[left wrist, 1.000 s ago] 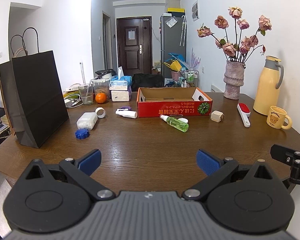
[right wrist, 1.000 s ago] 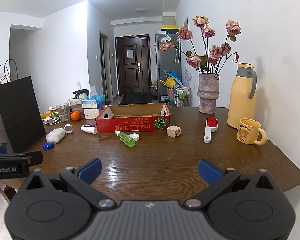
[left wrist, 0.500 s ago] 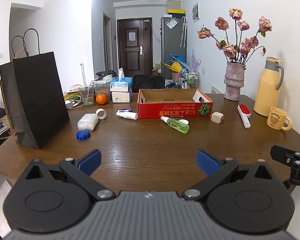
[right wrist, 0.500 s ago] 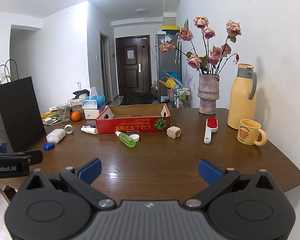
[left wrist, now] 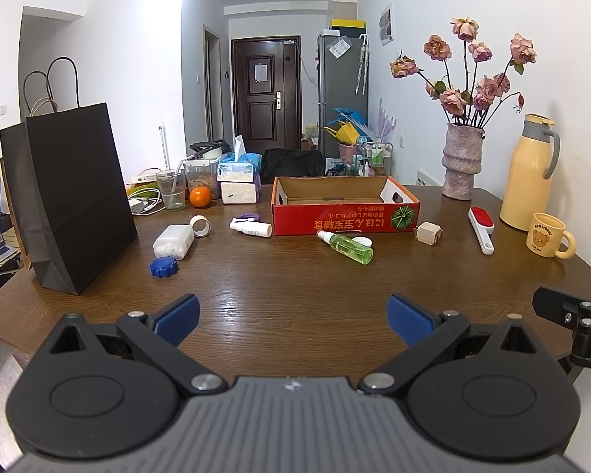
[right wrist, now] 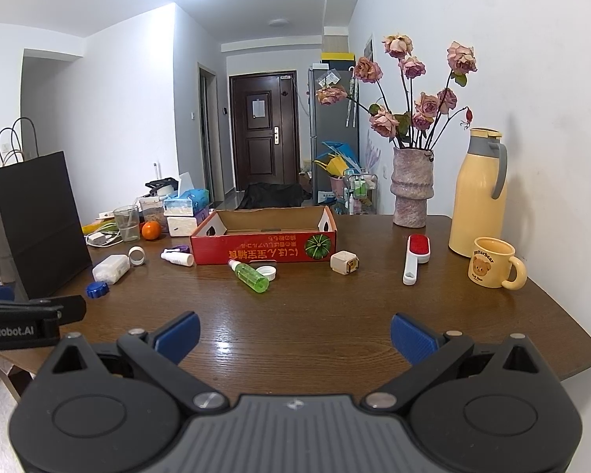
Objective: Organize rigid objects
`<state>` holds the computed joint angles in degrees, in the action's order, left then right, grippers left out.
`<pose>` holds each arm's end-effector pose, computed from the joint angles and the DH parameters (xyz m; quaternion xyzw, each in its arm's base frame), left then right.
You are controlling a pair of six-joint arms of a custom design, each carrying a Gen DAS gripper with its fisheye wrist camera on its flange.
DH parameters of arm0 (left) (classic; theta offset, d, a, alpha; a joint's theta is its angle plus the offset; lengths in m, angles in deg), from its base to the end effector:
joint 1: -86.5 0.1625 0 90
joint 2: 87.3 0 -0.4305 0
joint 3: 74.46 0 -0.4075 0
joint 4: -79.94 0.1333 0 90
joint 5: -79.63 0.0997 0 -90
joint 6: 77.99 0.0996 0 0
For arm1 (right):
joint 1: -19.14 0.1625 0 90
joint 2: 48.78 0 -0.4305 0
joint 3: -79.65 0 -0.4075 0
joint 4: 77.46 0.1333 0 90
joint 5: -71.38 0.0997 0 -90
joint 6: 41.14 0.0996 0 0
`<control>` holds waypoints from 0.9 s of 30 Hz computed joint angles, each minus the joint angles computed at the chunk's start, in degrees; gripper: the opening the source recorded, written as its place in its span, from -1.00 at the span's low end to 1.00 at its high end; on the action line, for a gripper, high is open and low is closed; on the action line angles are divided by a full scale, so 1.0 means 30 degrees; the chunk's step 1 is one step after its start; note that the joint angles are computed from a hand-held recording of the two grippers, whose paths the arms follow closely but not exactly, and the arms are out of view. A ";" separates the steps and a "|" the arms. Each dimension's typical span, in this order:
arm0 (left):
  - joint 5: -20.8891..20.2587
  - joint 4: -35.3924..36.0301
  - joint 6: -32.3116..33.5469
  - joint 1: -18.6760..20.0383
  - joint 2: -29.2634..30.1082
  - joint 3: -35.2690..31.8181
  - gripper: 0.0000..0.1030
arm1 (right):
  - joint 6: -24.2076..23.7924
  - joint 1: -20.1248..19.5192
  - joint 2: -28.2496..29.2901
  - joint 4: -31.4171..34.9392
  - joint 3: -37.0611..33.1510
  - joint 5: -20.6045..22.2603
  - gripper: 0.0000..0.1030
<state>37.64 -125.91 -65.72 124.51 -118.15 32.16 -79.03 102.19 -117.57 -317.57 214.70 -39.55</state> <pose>-0.3364 -0.5260 0.0015 0.3384 0.8009 -0.4243 0.2531 0.0458 -0.4317 0.2800 0.0782 -0.7375 0.5558 0.3755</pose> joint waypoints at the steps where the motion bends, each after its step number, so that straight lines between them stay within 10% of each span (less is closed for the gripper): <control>1: -0.0005 -0.0041 -0.0007 0.0000 0.0026 0.0018 1.00 | 0.0005 -0.0005 0.0017 -0.0026 0.0008 0.0005 1.00; 27: 0.0186 -0.0296 0.0482 0.0625 0.0924 -0.1412 1.00 | -0.0198 -0.0486 0.0636 -0.0382 -0.0559 0.0689 1.00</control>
<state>38.20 -126.80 -64.27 126.39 -115.38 27.92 -79.62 100.73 -115.66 -318.72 213.03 -37.48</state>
